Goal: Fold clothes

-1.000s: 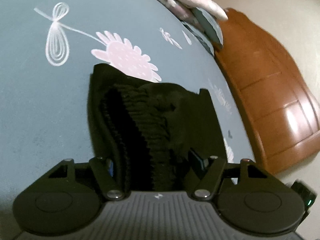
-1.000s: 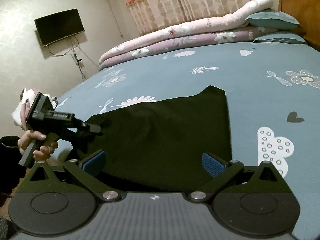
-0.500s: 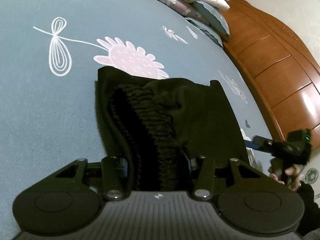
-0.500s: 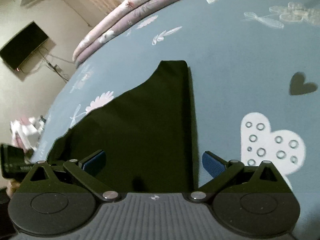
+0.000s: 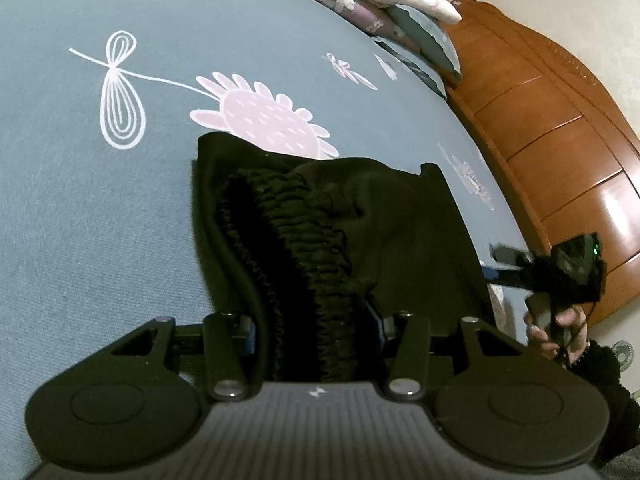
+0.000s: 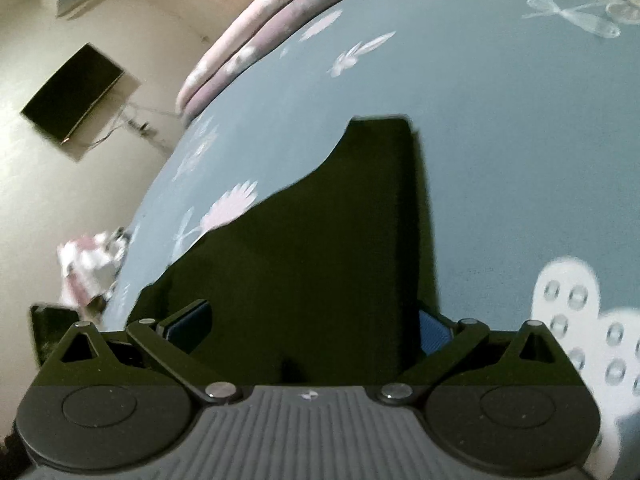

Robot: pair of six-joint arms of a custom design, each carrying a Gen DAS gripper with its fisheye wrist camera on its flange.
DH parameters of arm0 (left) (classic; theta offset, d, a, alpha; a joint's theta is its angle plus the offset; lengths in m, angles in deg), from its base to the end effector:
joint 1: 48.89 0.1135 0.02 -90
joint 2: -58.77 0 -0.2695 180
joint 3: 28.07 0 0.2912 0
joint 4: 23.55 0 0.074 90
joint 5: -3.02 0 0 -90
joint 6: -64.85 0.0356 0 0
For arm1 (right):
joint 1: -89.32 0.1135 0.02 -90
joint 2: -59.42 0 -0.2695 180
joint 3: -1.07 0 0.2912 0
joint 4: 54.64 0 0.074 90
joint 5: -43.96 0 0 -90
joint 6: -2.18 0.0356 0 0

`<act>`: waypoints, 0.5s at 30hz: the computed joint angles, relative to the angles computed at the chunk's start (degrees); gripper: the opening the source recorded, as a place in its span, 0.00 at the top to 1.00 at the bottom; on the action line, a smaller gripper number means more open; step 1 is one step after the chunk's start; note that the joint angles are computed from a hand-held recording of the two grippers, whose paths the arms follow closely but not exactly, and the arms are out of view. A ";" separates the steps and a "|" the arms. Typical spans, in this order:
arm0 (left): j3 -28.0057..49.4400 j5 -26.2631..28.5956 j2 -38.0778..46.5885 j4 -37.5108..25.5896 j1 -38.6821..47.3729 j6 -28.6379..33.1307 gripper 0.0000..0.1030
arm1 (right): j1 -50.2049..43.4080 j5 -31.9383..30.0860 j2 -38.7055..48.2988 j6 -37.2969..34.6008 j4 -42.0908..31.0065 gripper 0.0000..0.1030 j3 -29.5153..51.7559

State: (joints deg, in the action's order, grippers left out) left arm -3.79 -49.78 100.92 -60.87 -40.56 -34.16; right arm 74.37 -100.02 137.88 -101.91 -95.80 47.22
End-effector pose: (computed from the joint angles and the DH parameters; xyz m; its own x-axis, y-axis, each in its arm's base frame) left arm 0.1573 0.0013 0.1210 -0.8378 -0.2487 -0.4861 0.0961 0.8092 -0.5797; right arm 0.2385 -0.0339 0.1309 -0.8812 0.0871 -0.4647 -0.2940 0.6689 0.6828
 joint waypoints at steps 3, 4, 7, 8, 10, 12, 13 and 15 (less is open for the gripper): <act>0.16 0.17 0.63 0.30 0.09 0.21 0.53 | -0.27 -1.42 2.81 -1.20 -1.92 0.00 2.25; 0.20 -0.02 0.67 0.34 -0.08 0.08 0.53 | -0.34 -1.88 3.74 -1.59 -2.58 0.00 3.03; 0.06 -0.96 -0.21 0.10 -0.90 -0.94 0.52 | 1.58 -3.98 10.00 3.59 0.72 0.00 6.85; -0.02 -1.28 -0.48 0.14 -1.21 -1.34 0.52 | 1.59 -4.90 11.61 4.11 0.60 0.00 7.96; -0.13 -1.52 -0.74 0.20 -1.43 -1.67 0.52 | 1.17 -6.33 14.10 2.92 -2.15 0.00 10.21; -0.23 -1.36 -0.65 0.39 -1.34 -1.58 0.52 | -0.36 -6.92 14.97 -5.00 -10.29 0.00 11.67; -0.21 -1.19 -0.45 0.45 -1.19 -1.44 0.52 | -1.27 -7.41 15.03 -10.13 -13.73 0.00 11.51; -0.03 -0.97 0.10 0.56 -1.01 -1.12 0.52 | -2.80 -7.96 14.89 -17.64 -17.93 0.00 11.02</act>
